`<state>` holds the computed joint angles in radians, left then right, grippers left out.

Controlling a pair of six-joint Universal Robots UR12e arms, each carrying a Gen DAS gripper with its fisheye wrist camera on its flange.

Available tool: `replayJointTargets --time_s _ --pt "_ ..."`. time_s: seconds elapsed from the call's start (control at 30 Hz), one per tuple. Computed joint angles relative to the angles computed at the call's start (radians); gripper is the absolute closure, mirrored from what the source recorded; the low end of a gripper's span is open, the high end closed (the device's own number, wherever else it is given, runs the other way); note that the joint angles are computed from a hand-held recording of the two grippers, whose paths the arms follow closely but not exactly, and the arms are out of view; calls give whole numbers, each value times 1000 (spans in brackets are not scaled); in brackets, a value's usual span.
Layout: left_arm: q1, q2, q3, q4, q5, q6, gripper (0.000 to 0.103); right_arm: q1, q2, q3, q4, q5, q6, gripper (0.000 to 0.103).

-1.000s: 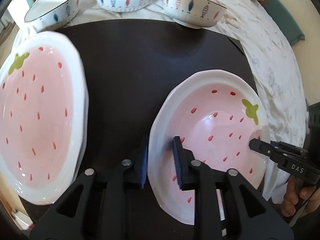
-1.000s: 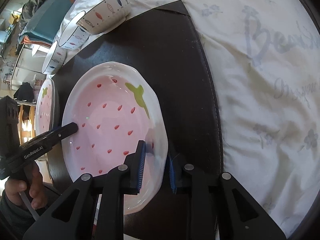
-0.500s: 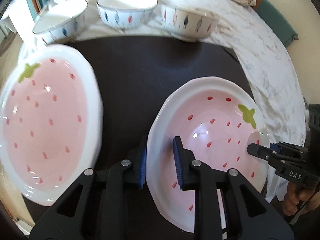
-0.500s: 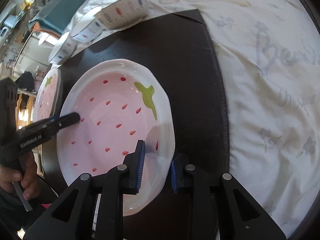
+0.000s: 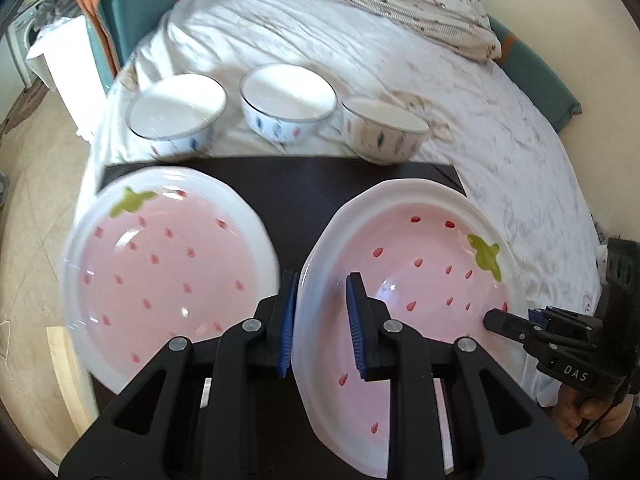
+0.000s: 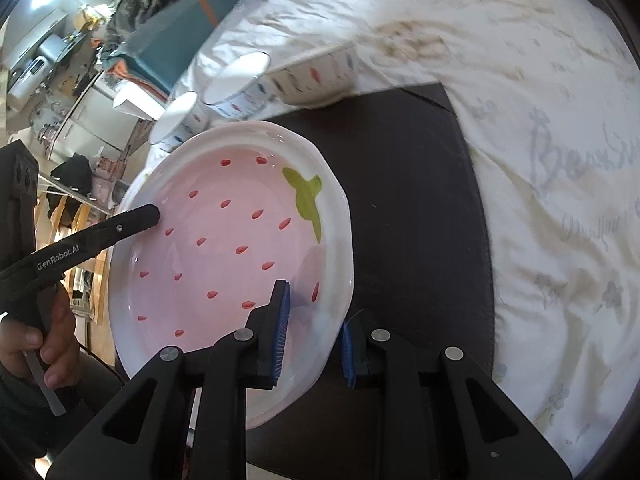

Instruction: Organize plates and bowls

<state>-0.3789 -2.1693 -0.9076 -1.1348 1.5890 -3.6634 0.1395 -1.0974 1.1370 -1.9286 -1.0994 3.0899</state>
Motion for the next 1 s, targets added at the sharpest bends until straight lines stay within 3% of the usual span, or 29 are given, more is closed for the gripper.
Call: replayJointTargets --time_s 0.2,0.37,0.7,1.0 --pt "32 53 -64 30 29 -17 83 32 33 -65 7 25 -12 78" --pt "49 86 -102 17 116 27 83 68 81 -144 39 47 -23 78" --pt "124 143 -230 32 57 -93 83 131 176 -282 145 77 -57 78" --pt "136 147 -255 28 80 -106 83 152 231 -350 225 80 -73 79"
